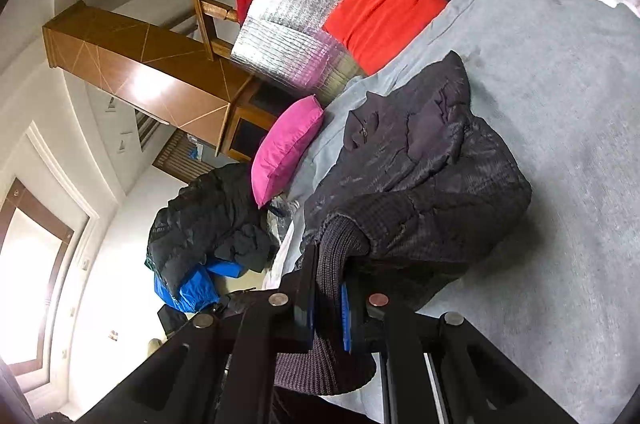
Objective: Fold large clothes
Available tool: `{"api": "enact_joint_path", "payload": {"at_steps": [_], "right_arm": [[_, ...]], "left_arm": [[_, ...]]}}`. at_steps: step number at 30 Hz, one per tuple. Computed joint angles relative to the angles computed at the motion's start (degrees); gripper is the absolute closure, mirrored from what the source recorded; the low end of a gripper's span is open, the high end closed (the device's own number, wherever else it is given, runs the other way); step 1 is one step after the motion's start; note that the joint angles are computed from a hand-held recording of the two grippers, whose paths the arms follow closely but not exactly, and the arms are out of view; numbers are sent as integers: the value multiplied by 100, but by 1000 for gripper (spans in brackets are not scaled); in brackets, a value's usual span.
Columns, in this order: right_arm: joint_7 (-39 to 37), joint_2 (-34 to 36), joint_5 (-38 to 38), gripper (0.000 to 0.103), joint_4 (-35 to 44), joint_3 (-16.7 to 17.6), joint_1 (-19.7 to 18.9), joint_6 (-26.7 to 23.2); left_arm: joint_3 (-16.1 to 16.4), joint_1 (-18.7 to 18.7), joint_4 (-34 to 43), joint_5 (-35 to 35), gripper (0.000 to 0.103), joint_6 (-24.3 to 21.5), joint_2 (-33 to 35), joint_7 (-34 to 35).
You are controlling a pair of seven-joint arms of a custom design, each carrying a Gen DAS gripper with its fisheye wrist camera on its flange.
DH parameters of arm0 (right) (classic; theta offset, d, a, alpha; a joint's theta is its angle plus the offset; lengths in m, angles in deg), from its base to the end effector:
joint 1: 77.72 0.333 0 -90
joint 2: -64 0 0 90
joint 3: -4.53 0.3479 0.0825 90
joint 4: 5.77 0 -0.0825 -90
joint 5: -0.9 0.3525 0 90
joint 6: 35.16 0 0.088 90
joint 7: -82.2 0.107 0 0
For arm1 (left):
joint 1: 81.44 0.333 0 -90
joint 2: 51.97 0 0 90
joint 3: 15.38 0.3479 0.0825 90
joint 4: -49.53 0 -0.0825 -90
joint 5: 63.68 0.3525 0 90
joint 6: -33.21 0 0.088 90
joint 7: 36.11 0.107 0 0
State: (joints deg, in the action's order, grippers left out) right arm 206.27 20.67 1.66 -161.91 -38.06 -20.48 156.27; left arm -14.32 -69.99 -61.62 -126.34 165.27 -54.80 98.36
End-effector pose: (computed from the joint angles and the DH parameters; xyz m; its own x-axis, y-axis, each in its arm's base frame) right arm 0.3651 0.0225 0.5680 0.0101 -0.5170 -0.8560 -0.5997 0.6819 -0.4189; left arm 0.5437 0.1022 0.6001 -0.1925 -0.8049 0.5613 -0.7269 -0.2673 -0.6325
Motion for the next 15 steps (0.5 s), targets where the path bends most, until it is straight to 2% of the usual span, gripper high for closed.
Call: {"api": "enact_joint_path", "payload": {"at_steps": [4,10,15], "right_arm": [[32,45,0,93,-7,51,-48,61],[189,-19,-31,93,-246,407,-403,-20],[287,-34,-40,93,-349,540,-529,66]], "left_arm": [[18,6,-92,-40,87,10,-60,65],[71,2,-360,70,87,8,-244,236],[109,-24,-349,58,87,-10,-250,193]]}}
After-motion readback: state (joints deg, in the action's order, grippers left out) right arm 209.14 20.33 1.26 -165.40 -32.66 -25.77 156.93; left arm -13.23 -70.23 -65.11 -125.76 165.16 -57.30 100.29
